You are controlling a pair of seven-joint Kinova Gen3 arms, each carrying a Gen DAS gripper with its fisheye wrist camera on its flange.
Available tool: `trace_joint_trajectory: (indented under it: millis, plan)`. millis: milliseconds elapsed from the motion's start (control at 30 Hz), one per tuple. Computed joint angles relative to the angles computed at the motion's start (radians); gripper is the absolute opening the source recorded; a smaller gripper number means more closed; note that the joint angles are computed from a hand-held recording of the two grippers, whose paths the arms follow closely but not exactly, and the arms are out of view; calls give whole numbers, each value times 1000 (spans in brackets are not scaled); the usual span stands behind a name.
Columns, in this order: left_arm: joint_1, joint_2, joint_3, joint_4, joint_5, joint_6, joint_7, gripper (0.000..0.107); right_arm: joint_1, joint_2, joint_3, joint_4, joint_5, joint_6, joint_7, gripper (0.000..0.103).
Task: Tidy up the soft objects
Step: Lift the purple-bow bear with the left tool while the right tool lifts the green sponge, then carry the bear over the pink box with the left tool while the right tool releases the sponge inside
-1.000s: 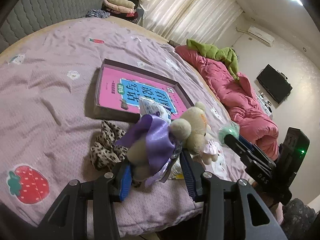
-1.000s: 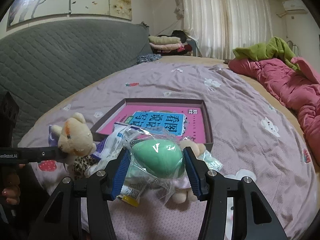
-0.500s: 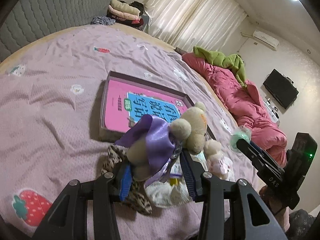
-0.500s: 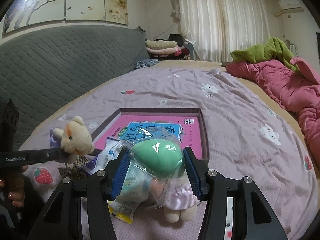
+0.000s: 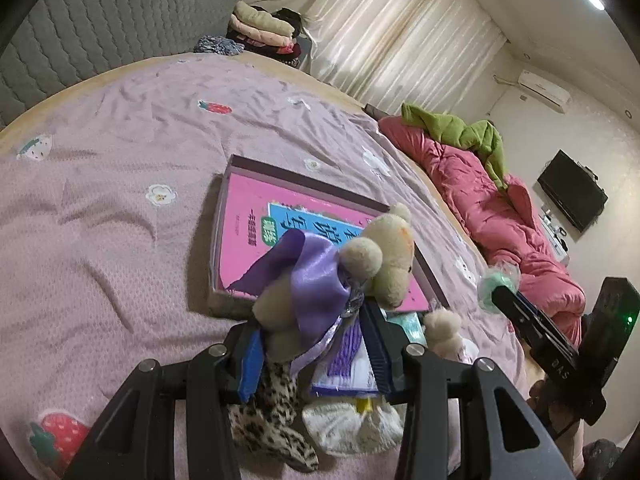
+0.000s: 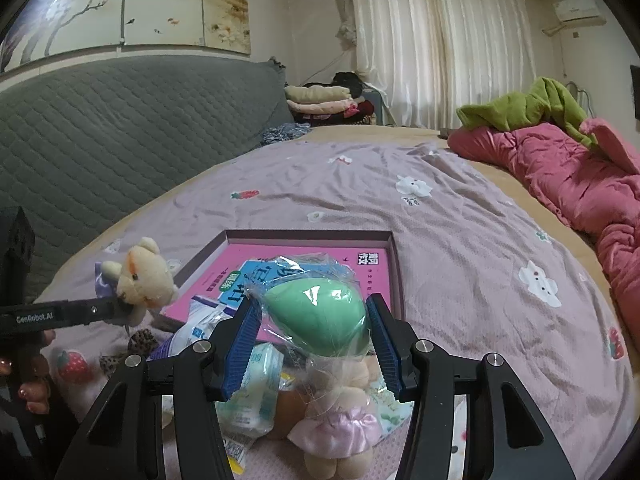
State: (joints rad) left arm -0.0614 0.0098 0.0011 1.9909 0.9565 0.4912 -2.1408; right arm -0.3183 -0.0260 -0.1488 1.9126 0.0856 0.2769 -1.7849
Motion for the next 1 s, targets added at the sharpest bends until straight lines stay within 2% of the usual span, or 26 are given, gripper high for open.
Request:
trace_joint_trajectory:
  millis: [233,467,733,1000]
  plan:
    - [-15,51,14,-44,20,-39,5,45,2,37,14,-35,-9,6,28,56]
    - [-32,112,46,-97,-66,-62,118,45,4,78,30,-75,14,10,40,56]
    - [-37,167,74,-143,-214,-73,307,45,18,122,38,-122,-27,39,111,56]
    - [16,210,67,-204,-454,-60,536,45,7,157,55,-161,-3,48,125,56]
